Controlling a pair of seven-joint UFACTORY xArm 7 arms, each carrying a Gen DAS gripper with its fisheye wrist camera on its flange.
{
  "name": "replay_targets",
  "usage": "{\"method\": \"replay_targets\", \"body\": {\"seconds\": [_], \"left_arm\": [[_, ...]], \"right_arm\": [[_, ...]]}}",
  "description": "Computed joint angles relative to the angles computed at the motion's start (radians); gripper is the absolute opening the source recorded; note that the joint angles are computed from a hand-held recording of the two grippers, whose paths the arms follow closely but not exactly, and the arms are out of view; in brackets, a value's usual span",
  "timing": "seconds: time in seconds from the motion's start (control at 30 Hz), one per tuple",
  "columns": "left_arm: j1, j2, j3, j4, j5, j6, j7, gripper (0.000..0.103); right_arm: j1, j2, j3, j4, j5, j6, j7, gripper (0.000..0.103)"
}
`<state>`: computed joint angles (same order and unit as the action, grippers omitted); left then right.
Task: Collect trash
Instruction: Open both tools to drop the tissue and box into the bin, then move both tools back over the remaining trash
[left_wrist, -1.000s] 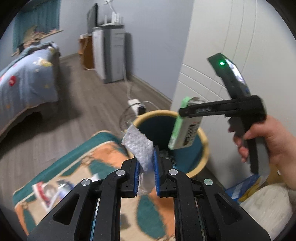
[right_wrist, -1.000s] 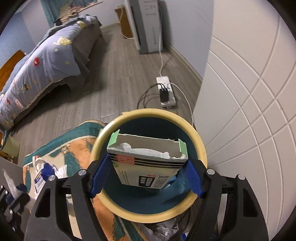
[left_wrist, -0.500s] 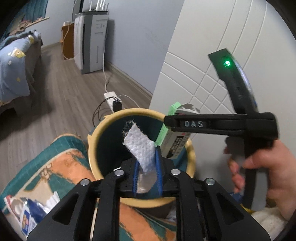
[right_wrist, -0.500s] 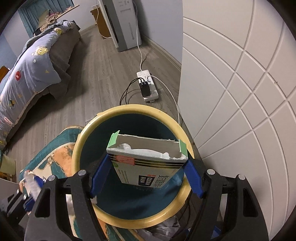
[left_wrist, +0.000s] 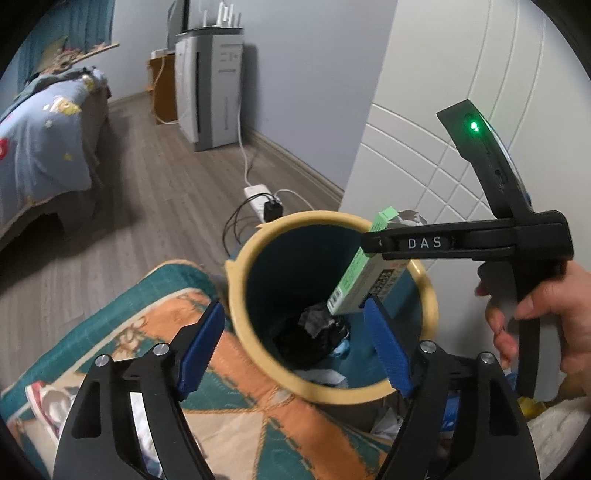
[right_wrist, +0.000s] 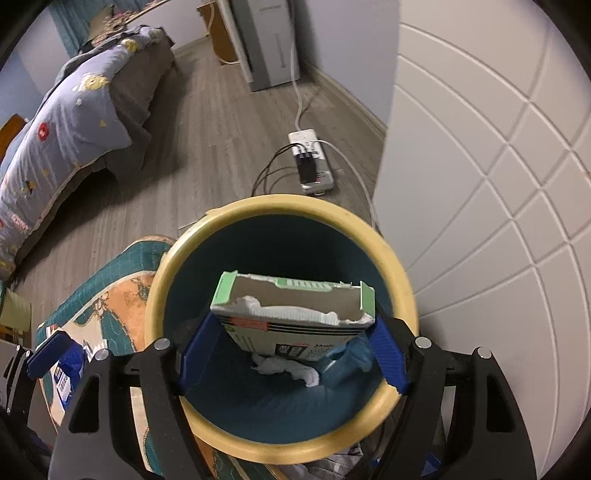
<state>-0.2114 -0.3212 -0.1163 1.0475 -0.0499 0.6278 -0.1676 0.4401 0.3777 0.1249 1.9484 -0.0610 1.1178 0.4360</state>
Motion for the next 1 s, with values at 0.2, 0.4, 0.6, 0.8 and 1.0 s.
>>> {"method": "replay_targets", "body": {"seconds": [0.2, 0.4, 0.6, 0.8, 1.0], "left_arm": [[0.01, -0.041, 0.006, -0.035, 0.0, 0.005, -0.008, 0.078], [0.025, -0.091, -0.004, -0.065, 0.025, 0.007, -0.03, 0.086], [0.054, -0.177, -0.014, -0.083, 0.069, 0.067, -0.067, 0.091], [0.109, -0.304, -0.013, -0.093, 0.11, 0.166, -0.12, 0.095], [0.177, -0.447, 0.007, -0.107, 0.145, 0.274, -0.158, 0.096]], "right_arm": [[0.006, -0.014, -0.003, -0.025, -0.011, -0.058, 0.025, 0.092], [0.011, -0.009, -0.003, -0.01, -0.025, -0.017, 0.026, 0.097], [0.022, -0.012, 0.01, 0.016, -0.015, 0.007, 0.007, 0.097], [0.061, -0.031, 0.02, 0.05, -0.04, 0.036, -0.022, 0.097], [0.118, -0.036, 0.04, 0.112, -0.064, 0.065, -0.05, 0.097]]}}
